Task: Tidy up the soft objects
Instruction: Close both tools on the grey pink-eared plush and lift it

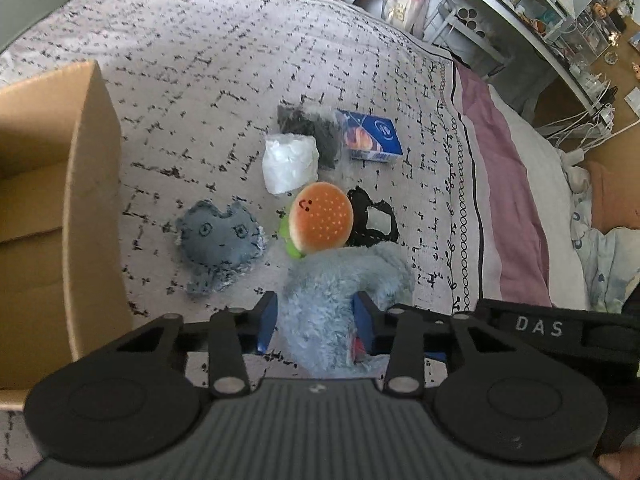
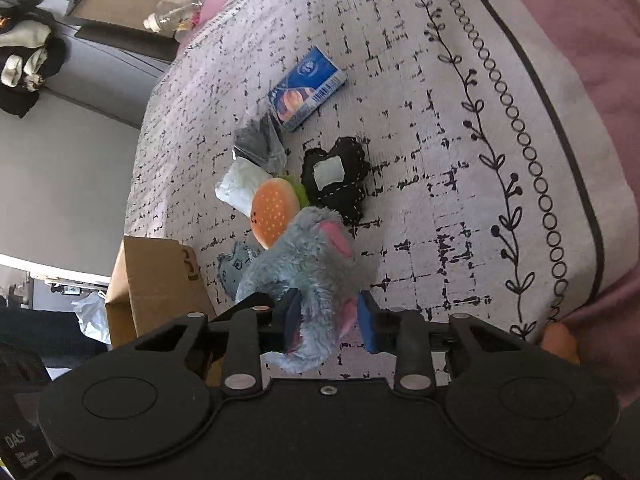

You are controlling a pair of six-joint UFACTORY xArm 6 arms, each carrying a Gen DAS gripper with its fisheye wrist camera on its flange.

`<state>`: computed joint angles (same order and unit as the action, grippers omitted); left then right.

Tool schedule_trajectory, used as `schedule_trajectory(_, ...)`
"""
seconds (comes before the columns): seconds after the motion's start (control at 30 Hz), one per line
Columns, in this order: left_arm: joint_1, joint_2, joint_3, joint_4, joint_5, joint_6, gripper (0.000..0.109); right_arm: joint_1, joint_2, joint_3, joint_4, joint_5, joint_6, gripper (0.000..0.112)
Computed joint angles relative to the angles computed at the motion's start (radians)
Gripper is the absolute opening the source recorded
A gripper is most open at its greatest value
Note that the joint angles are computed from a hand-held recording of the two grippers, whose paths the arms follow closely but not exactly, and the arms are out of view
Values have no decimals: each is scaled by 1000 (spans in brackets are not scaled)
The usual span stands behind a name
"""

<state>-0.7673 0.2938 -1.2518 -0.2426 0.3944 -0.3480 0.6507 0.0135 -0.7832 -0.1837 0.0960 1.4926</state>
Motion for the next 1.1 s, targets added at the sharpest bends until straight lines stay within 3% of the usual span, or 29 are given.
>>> schedule_trajectory(0.13, 2, 18, -9, -109, -2, 83, 30, 14, 30, -12, 175, -20, -145, 26)
schedule_trajectory(0.27, 0, 9, 0, -98, -23, 76, 25, 5, 39, -28, 108, -22, -102, 22)
schedule_trajectory(0.4, 0, -20, 24, -105, -53, 76, 25, -5, 20, -21, -7, -33, -22, 20)
schedule_trajectory(0.7, -16, -130, 116, -57, -106, 57, 24, 4, -69, -28, -436, 44, 307, 20)
schedule_trajectory(1.1, -23, -271, 227, -7, -149, 4, 24, 57, -123, -64, -595, 137, 433, 19)
